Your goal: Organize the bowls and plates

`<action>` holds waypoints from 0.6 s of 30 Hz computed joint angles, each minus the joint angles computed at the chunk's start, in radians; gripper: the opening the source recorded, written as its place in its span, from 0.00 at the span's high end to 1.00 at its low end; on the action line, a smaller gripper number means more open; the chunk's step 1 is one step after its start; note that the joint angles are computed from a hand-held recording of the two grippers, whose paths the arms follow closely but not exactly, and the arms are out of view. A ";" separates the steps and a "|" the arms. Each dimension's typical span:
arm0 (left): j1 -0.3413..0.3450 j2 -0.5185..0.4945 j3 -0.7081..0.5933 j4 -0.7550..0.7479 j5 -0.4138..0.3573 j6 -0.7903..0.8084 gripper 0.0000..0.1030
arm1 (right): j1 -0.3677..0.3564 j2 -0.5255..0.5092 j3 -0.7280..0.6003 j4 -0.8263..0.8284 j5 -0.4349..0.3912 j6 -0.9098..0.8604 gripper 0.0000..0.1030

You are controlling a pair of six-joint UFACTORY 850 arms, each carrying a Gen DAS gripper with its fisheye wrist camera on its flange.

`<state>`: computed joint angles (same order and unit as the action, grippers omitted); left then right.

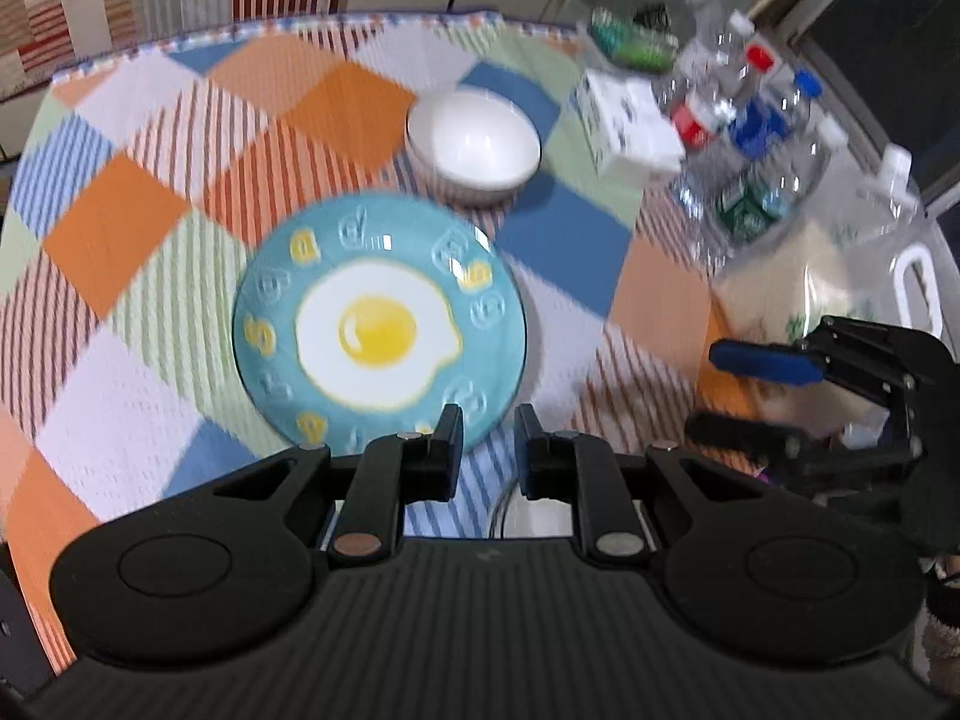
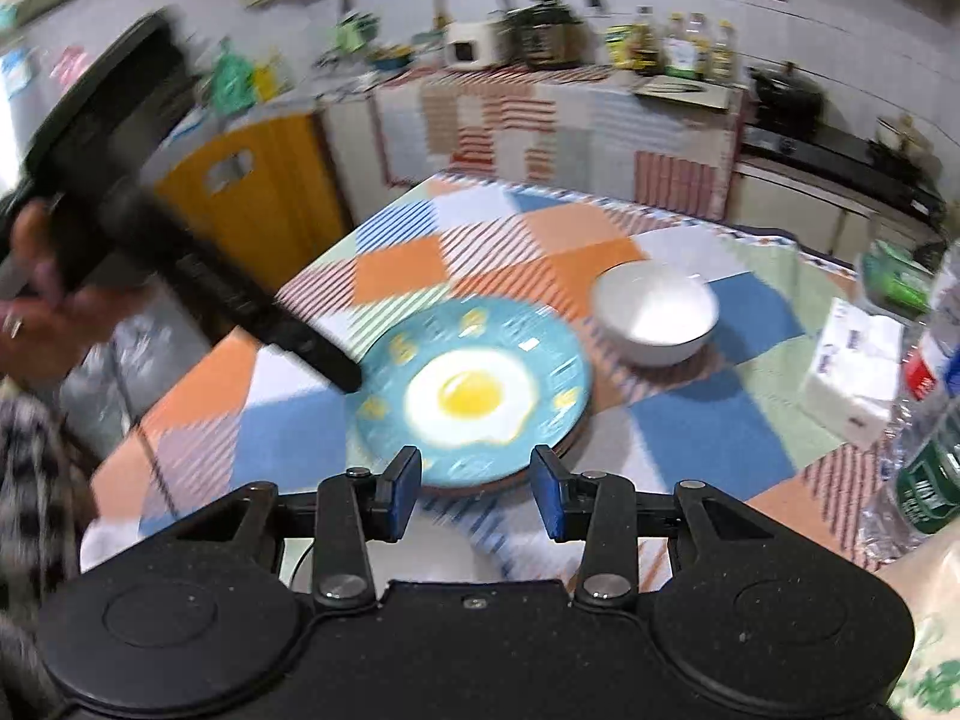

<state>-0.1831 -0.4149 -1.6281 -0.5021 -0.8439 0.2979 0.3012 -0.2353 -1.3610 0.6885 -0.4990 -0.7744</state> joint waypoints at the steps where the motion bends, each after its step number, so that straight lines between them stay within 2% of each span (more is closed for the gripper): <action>1: 0.000 -0.008 -0.015 0.001 0.009 0.001 0.84 | -0.008 -0.016 -0.024 0.000 -0.004 0.020 0.56; 5: -0.006 -0.046 -0.076 0.031 0.038 -0.002 0.82 | -0.034 -0.089 -0.127 0.012 -0.032 0.101 0.54; 13: -0.015 -0.167 -0.222 0.090 0.081 -0.035 0.78 | -0.047 -0.290 -0.389 -0.174 -0.097 0.404 0.53; 15: -0.019 -0.194 -0.250 0.109 0.115 -0.046 0.77 | -0.052 -0.341 -0.449 -0.213 -0.102 0.473 0.52; 18: -0.024 -0.249 -0.313 0.138 0.138 -0.080 0.72 | -0.063 -0.422 -0.546 -0.242 -0.133 0.570 0.52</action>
